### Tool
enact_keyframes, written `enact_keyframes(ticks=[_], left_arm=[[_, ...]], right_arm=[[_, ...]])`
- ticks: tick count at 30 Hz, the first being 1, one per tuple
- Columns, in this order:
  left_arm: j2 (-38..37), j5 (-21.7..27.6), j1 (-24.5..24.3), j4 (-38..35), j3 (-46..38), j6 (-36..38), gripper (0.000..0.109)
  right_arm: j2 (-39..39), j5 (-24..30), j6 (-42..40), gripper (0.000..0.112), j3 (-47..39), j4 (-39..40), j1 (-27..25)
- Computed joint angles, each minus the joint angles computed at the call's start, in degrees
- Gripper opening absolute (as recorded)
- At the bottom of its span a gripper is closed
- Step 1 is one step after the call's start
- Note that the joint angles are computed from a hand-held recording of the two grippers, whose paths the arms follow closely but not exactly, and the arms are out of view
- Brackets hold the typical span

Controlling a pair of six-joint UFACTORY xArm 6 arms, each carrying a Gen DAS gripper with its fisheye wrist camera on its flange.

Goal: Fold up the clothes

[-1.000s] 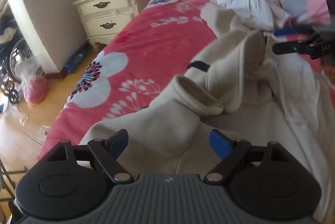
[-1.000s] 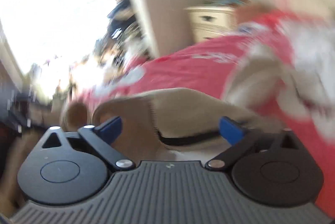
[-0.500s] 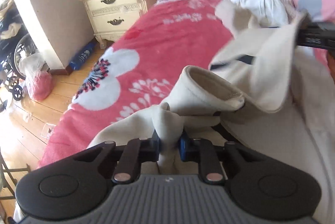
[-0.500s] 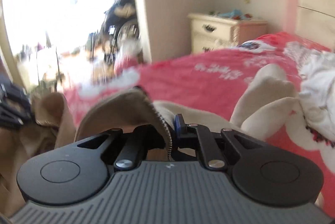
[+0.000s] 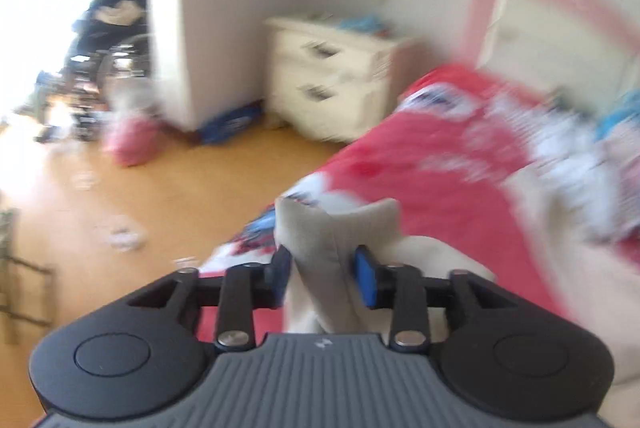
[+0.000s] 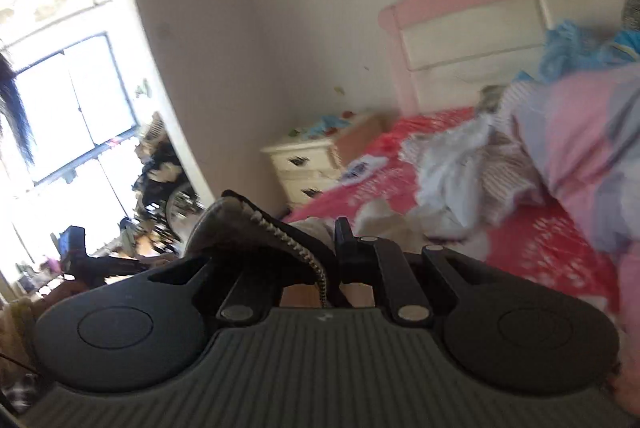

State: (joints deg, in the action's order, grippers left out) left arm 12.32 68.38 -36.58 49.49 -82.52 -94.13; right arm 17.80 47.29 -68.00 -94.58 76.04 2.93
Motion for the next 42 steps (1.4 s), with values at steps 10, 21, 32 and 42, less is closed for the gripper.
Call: enact_keyframes(ticks=[10, 21, 32, 42], left_arm=[[8.3, -29.5, -3.9, -3.4, -9.0, 4.3, 0.075], [44.2, -18.7, -8.0, -30.6, -55.8, 34.5, 0.049], [15.0, -15.0, -10.3, 3.3, -19.8, -4.6, 0.005], [5.4, 13.3, -24.6, 39.0, -32.5, 0.4, 0.005]], right_arm=[[3.8, -10.4, 9.0, 0.006, 3.1, -6.3, 2.4], [1.1, -6.9, 3.4, 0.006, 4.6, 1.0, 2.2], [0.2, -11.5, -2.8, 0.006, 5.4, 10.8, 2.7], [-11.9, -9.3, -17.0, 0.006, 3.3, 31.6, 3.0]])
